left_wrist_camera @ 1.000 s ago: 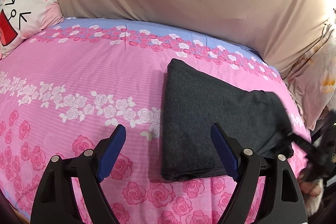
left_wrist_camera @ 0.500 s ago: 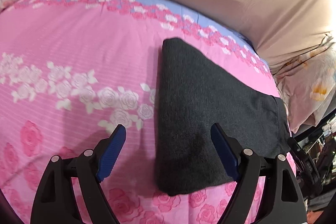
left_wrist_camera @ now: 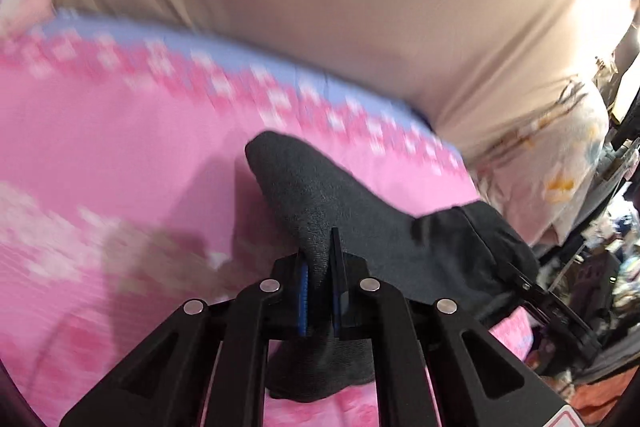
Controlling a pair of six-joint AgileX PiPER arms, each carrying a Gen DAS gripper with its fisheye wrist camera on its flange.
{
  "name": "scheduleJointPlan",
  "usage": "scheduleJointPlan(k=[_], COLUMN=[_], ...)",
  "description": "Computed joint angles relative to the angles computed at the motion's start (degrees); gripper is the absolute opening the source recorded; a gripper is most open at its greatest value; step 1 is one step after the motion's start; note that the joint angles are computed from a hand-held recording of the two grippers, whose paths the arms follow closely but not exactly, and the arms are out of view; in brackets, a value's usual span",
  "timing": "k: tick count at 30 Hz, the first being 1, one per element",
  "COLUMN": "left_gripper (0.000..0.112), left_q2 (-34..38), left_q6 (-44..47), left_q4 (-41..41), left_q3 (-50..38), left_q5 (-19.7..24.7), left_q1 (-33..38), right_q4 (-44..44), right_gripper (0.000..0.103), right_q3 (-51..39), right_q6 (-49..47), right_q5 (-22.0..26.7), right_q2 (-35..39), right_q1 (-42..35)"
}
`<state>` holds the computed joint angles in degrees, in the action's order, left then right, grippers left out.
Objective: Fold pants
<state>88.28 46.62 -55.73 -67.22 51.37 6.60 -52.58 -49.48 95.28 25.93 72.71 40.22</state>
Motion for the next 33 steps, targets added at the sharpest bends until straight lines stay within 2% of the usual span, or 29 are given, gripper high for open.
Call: scheduleJointPlan(k=[3, 5, 6, 7, 8, 9, 10, 11, 12, 13, 14, 15, 17, 18, 19, 22, 23, 24, 25, 26, 27, 28, 30, 33], left_gripper=[0.008, 0.015, 0.016, 0.016, 0.017, 0.025, 0.029, 0.029, 0.029, 0.036, 0.043, 0.055, 0.058, 0.06, 0.064, 0.066, 0.066, 0.067, 0.064, 0.059, 0.029, 0.014, 0.009, 0.008], left_q2=[-3.38, -2.93, -2.27, -1.92, -2.56, -4.38, -6.3, -7.35, -8.73, -10.17, -10.78, -10.91, -10.48, -10.0, -9.02, -4.46, -2.47, -0.78, 1.82, 4.03, 6.9, 8.23, 8.61, 5.91], left_q6=[1.55, 0.73, -0.55, -1.27, -2.44, -2.15, -2.56, -2.85, -3.27, -5.12, -6.89, -6.5, -6.7, -6.61, -5.95, -2.02, -1.54, -1.69, -1.91, -1.47, 0.79, 1.62, 1.49, 4.76], left_q4=[4.19, 9.98, 13.82, 15.67, 17.68, 17.97, 18.36, 18.58, 18.96, 20.58, 22.18, 21.98, 21.3, 20.92, 19.71, 12.3, 10.81, 10.22, 9.75, 9.04, 7.25, 6.36, 6.3, 2.95], left_q3=[0.47, 1.92, 4.08, 5.65, 8.68, 12.21, 14.52, 15.58, 16.91, 17.92, 18.33, 18.58, 18.8, 18.94, 18.42, 15.49, 14.1, 12.97, 11.09, 9.6, 7.66, 6.71, 5.09, 3.15], left_q5=[1.91, 1.9, -0.1, -1.65, -5.46, -9.82, -13.09, -14.94, -17.0, -19.38, -20.7, -20.92, -20.87, -20.82, -19.29, -13.02, -11.2, -10.13, -8.2, -6.5, -3.57, -2.53, -3.01, -2.97], left_q1=[6.66, 7.9, 7.03, 6.57, 5.61, 4.9, 4.14, 3.66, 2.91, 1.35, 0.13, 0.17, -0.24, -0.52, 0.24, 4.83, 6.34, 7.02, 7.84, 8.17, 8.5, 8.03, 6.63, 5.98], right_q4=[-1.66, -0.38, 1.69, 1.48, -0.74, -2.06, -2.69, -2.68, -2.0, -1.66, -1.5, -1.04, 3.27, 4.94, 6.29, 12.6, 15.67, 16.77, 17.38, 18.08, 18.17, 17.15, 9.84, -0.67], right_gripper=[0.029, 0.033, 0.036, 0.045, 0.049, 0.05, 0.05, 0.051, 0.051, 0.051, 0.051, 0.052, 0.065, 0.065, 0.065, 0.065, 0.061, 0.049, 0.028, 0.022, 0.015, 0.011, 0.011, 0.011], right_q3=[-1.34, -0.48, 0.1, 1.15, 1.89, 1.61, -0.22, -1.73, -3.93, -6.0, -8.13, -8.95, -12.24, -13.2, -13.87, -15.85, -17.03, -17.09, -17.79, -17.46, -17.07, -17.3, -17.59, -18.51], right_q6=[1.4, 2.05, 2.31, 4.86, 8.63, 10.12, 9.65, 8.3, 5.21, 2.75, 0.37, -1.3, -8.42, -10.77, -12.01, -17.74, -21.06, -22.25, -22.64, -23.11, -23.04, -22.07, -15.75, -8.04], right_q5=[0.17, -0.2, 1.66, 2.37, 3.62, 7.17, 12.43, 15.4, 17.11, 17.82, 17.47, 16.38, 13.39, 11.72, 9.87, 2.66, 1.16, 1.28, 2.13, 1.07, -0.67, -1.26, -0.66, 3.25], right_q2=[4.35, 8.49, 11.18, 11.59, 10.19, 7.88, 7.16, 6.89, 6.82, 7.18, 8.41, 9.47, 14.13, 15.88, 17.3, 20.65, 22.18, 22.63, 23.56, 23.4, 22.72, 21.84, 19.42, 16.13], right_q1=[3.68, 4.36, 4.84, 5.39, 6.58, 8.34, 10.37, 11.47, 11.87, 11.96, 11.38, 10.39, 6.03, 3.87, 2.48, -2.22, -3.61, -4.01, -3.66, -3.62, -3.33, -2.55, -0.35, 3.68])
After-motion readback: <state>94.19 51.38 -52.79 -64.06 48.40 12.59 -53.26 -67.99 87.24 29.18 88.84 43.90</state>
